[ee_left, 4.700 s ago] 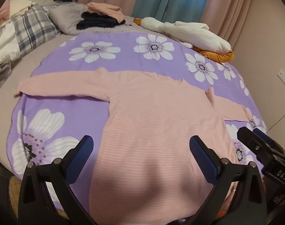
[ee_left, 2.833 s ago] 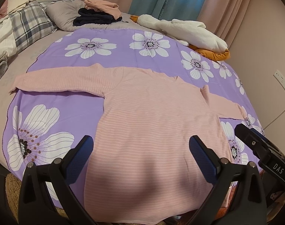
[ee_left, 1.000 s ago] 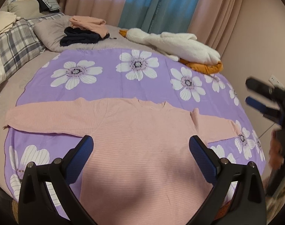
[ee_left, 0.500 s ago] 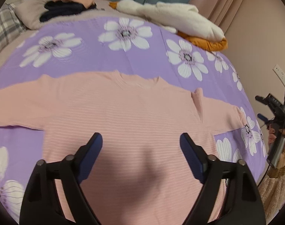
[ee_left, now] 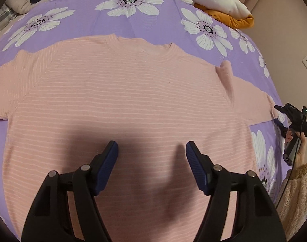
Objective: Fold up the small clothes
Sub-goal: 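Lower the right tool onto a pink sleeve cuff and close it, then carry the held sleeve across the shirt body with the right tool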
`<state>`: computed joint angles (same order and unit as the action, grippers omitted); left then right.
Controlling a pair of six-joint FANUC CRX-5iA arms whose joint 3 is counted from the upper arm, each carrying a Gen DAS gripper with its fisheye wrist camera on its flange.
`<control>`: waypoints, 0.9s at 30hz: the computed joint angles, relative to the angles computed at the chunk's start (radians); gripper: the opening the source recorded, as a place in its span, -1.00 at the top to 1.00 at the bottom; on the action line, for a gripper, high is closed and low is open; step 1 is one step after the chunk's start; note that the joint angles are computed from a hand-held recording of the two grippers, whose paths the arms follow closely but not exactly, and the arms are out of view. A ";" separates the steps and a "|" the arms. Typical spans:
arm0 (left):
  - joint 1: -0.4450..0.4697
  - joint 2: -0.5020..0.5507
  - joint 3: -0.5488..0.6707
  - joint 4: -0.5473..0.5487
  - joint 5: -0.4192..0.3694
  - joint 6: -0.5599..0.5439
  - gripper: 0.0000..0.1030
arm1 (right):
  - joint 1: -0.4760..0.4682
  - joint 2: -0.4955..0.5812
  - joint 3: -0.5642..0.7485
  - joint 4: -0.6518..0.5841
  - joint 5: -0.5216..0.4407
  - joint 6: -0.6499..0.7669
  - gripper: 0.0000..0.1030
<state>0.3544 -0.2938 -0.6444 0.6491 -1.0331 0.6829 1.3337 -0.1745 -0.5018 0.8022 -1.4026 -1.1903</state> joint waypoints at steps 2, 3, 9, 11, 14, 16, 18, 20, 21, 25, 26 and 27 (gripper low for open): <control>-0.008 -0.006 -0.006 -0.007 0.019 -0.003 -0.33 | -0.014 0.012 0.022 -0.015 -0.027 0.067 0.24; -0.012 -0.008 -0.008 -0.009 0.027 -0.002 -0.33 | -0.030 0.023 0.034 -0.029 -0.030 0.094 0.44; -0.026 -0.023 -0.029 -0.006 0.081 0.011 -0.33 | -0.024 0.037 0.042 -0.015 -0.090 0.105 0.87; -0.028 -0.019 -0.026 -0.006 0.084 0.013 -0.33 | -0.021 0.050 0.064 0.001 -0.140 0.113 0.88; -0.023 -0.014 -0.024 0.001 0.073 0.017 -0.33 | 0.005 0.055 0.089 0.010 -0.215 0.108 0.88; -0.015 -0.015 -0.025 0.009 0.064 0.016 -0.33 | 0.013 0.065 0.107 0.018 -0.247 0.120 0.88; -0.002 -0.023 -0.028 0.013 0.052 0.011 -0.33 | 0.014 0.089 0.143 0.017 -0.282 0.151 0.88; 0.006 -0.036 -0.033 0.012 0.045 0.011 -0.33 | 0.008 0.118 0.183 0.037 -0.303 0.191 0.88; 0.012 -0.043 -0.036 0.013 0.042 0.010 -0.33 | 0.010 0.133 0.207 0.065 -0.316 0.227 0.88; 0.045 -0.072 -0.044 0.026 0.029 0.003 -0.33 | 0.013 0.202 0.302 0.179 -0.333 0.367 0.88; 0.058 -0.078 -0.046 0.035 0.019 -0.005 -0.33 | 0.012 0.210 0.313 0.202 -0.322 0.381 0.88; 0.068 -0.083 -0.045 0.038 0.011 -0.008 -0.33 | 0.012 0.221 0.328 0.250 -0.290 0.401 0.88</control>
<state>0.4225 -0.3768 -0.6897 0.6874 -1.0220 0.6752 1.3453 0.0464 -0.1735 1.0522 -1.6926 -0.7895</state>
